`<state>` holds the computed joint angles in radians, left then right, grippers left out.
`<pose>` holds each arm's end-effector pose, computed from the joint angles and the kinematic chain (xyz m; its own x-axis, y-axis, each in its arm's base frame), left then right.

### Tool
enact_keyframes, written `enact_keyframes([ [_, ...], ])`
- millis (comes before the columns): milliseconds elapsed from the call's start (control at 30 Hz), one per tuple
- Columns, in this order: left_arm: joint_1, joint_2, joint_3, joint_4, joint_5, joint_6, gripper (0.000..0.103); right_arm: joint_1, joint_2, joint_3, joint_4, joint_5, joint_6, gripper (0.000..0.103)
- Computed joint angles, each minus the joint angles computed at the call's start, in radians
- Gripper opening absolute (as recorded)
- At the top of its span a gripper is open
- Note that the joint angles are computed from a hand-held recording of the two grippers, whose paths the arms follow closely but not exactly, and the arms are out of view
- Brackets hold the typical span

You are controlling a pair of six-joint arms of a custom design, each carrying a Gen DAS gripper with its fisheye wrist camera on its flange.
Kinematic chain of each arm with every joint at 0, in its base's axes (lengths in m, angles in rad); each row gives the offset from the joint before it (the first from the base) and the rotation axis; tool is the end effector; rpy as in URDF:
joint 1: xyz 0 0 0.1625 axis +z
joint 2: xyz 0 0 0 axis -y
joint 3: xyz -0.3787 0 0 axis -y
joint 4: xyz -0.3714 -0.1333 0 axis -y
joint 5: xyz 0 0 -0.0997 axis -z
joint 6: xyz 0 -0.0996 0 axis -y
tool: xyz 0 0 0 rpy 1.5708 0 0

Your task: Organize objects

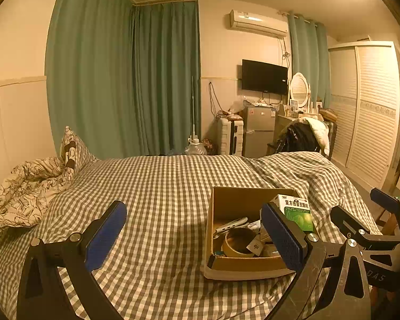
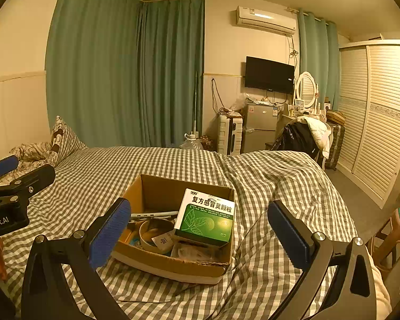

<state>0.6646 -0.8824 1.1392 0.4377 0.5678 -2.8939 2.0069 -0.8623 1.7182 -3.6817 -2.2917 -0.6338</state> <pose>-0.3203 -0.5270 0.2497 -0.6924 0.1198 -0.7115 0.6947 0.3768 -0.6126 0.3113 -0.5080 0.2411 -0.6845 0.0358 0.7281 -0.6659 0.3757 -0.6445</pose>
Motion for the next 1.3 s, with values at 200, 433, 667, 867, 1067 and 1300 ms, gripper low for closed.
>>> enact_keyframes([
  [200, 0.000, 0.001, 0.000, 0.002, 0.000, -0.003, 0.103, 0.001, 0.001, -0.002, 0.013, 0.001, 0.005, 0.103],
  [433, 0.000, 0.001, 0.000, 0.002, 0.000, -0.003, 0.103, 0.003, 0.006, -0.004, 0.020, -0.001, 0.010, 0.103],
  [667, -0.001, 0.002, -0.002, 0.004, -0.001, -0.004, 0.103, 0.000, 0.000, -0.001, 0.033, -0.001, 0.026, 0.103],
  [867, -0.001, 0.005, -0.005, 0.014, -0.004, -0.010, 0.103, 0.000, 0.001, -0.002, 0.030, 0.000, 0.031, 0.103],
  [1067, -0.001, 0.006, -0.008, 0.012, -0.007, -0.003, 0.103, 0.001, 0.005, -0.009, 0.045, -0.005, 0.038, 0.103],
  [1300, 0.000, 0.004, -0.008, 0.006, -0.006, 0.010, 0.103, 0.002, 0.009, -0.012, 0.048, -0.006, 0.040, 0.103],
])
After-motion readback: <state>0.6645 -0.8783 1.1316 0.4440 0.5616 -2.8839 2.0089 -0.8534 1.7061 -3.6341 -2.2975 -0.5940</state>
